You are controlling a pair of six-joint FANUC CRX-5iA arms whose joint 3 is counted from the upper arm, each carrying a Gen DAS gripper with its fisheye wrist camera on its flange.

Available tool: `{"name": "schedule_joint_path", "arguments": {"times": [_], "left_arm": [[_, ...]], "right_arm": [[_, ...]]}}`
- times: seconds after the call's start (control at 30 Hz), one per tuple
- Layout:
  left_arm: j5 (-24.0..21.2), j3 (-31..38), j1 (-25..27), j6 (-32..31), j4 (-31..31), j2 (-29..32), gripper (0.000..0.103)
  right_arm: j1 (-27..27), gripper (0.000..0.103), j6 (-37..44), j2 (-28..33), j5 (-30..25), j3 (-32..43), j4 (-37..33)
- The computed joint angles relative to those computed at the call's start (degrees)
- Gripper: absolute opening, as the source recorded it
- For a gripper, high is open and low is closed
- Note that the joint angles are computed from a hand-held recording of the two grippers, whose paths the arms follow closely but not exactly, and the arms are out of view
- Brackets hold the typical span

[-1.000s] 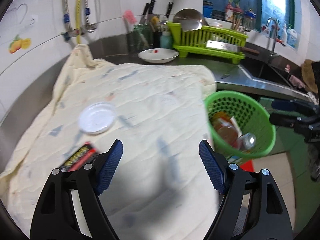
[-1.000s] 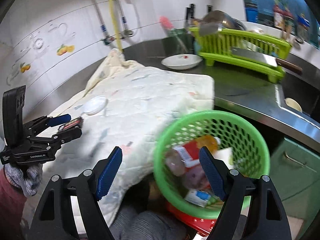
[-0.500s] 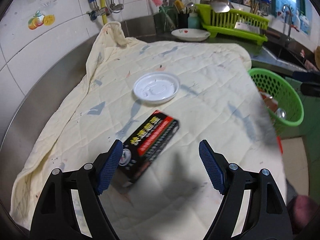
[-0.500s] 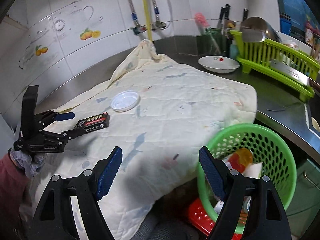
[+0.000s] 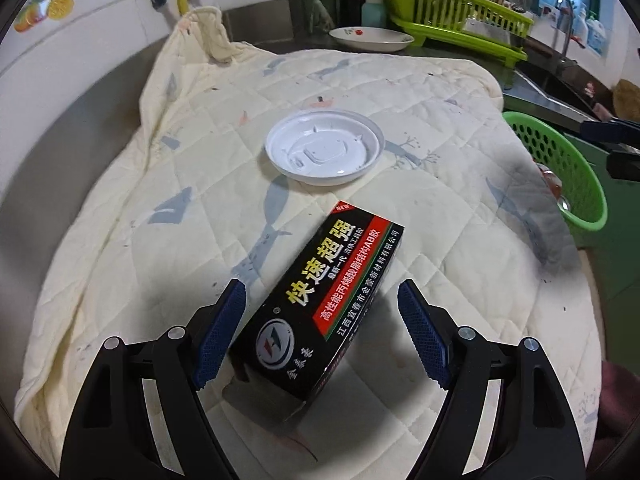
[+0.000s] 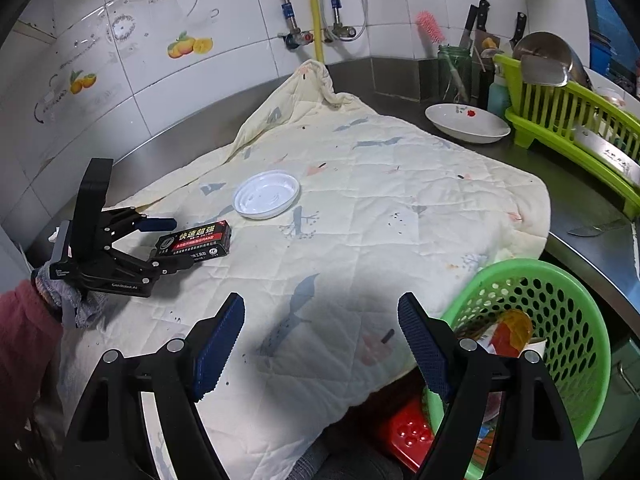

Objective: Collect trash
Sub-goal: 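Move the left tool back to the cloth and grasp the black glue box, then grasp the white plastic lid with the right tool while the left tool holds the glue box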

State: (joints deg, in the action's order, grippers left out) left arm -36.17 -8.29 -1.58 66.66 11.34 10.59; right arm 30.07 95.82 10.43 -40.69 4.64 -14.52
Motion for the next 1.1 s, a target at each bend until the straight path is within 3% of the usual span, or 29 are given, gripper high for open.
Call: {"name": "schedule_joint_path", "arguments": {"times": [0.13, 0.3, 0.63, 0.77, 0.9, 1.03, 1.1], "left_arm": [[-0.1, 0.2, 0.1, -1.1, 0.5, 0.7, 0.065], [1.4, -1.5, 0.4, -2.6, 3.0, 0.3, 0.064], [0.0, 1.0, -0.1, 0.4, -0.2, 1.9, 0.066], [1.5, -0.2, -0.2, -0.2, 1.3, 1.5, 0.057], [1.2, 0.0, -1.2, 5.1, -2.3, 0.5, 0.047], [0.6, -0.8, -2.6, 12.3, -6.6, -1.8, 0.046], [-0.3, -0.6, -3.3, 16.2, -9.6, -2.8, 0.046]], "right_arm": [[0.4, 0.076, -0.2, 1.6, -0.8, 1.7, 0.4], [0.8, 0.076, 0.1, 3.5, -2.0, 4.1, 0.3], [1.7, 0.076, 1.5, 7.6, -4.7, 10.0, -1.0], [2.3, 0.076, 1.1, 8.6, -4.9, 11.3, 0.1], [2.3, 0.076, 1.2, 10.0, -5.9, 13.2, 0.3], [2.3, 0.076, 1.6, 12.6, -7.7, 16.8, -0.3], [2.9, 0.082, 2.0, 14.3, -8.4, 18.8, 0.1]]}}
